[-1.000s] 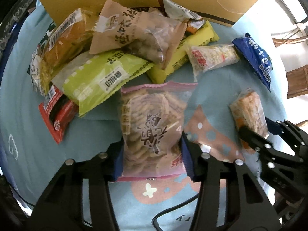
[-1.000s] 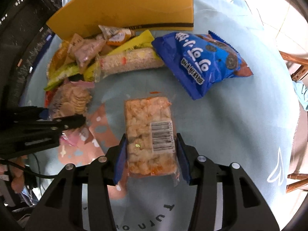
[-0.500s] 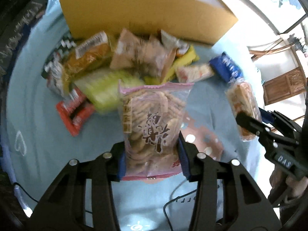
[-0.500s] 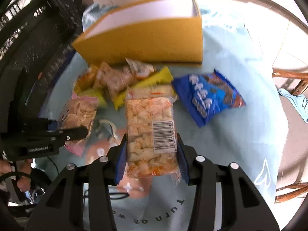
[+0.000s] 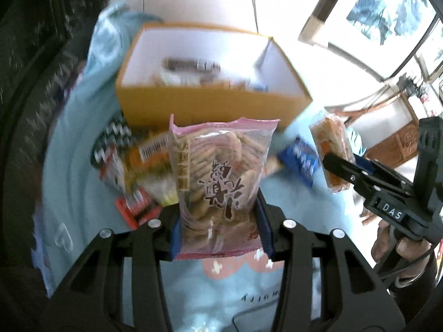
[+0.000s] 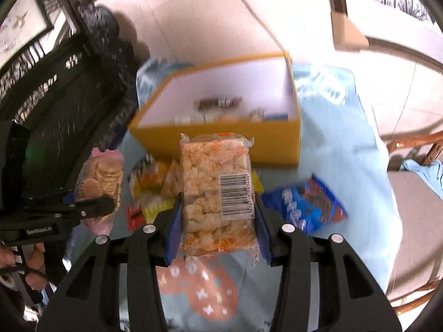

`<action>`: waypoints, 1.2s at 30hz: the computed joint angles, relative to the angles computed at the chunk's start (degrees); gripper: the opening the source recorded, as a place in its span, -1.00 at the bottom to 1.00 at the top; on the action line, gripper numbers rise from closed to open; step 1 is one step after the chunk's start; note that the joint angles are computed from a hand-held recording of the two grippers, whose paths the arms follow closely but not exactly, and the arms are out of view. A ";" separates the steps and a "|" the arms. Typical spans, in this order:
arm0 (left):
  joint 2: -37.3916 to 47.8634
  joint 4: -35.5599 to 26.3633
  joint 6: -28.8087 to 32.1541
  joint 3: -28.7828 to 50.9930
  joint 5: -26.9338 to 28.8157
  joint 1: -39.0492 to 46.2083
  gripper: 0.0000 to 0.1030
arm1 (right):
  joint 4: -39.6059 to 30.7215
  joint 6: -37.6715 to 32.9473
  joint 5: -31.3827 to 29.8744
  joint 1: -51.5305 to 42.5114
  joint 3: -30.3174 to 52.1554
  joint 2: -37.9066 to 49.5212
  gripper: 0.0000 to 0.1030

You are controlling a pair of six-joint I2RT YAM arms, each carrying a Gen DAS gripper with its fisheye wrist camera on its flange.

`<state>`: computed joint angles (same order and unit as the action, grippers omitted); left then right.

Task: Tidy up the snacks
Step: 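Carry both snacks into the yellow box and release them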

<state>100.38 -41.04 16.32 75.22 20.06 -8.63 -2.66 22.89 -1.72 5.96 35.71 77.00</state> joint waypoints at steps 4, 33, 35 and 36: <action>4.27 -0.22 -3.22 9.04 -1.38 -1.64 -0.14 | 1.75 -0.38 -1.00 -2.55 4.41 2.65 -0.10; 40.95 -10.24 -15.57 59.56 -14.42 -5.03 0.96 | 4.42 -0.07 5.77 -5.47 24.80 26.10 0.35; 38.35 -8.11 -14.29 54.57 -14.67 -4.76 0.96 | 4.82 0.39 6.14 -5.60 22.99 24.74 0.35; 37.57 -7.66 -13.97 53.18 -14.58 -4.58 0.96 | 4.91 0.45 5.93 -5.78 22.31 24.30 0.35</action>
<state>137.95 -48.70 2.35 128.40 5.48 -13.21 2.25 23.34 4.21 0.18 58.02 101.30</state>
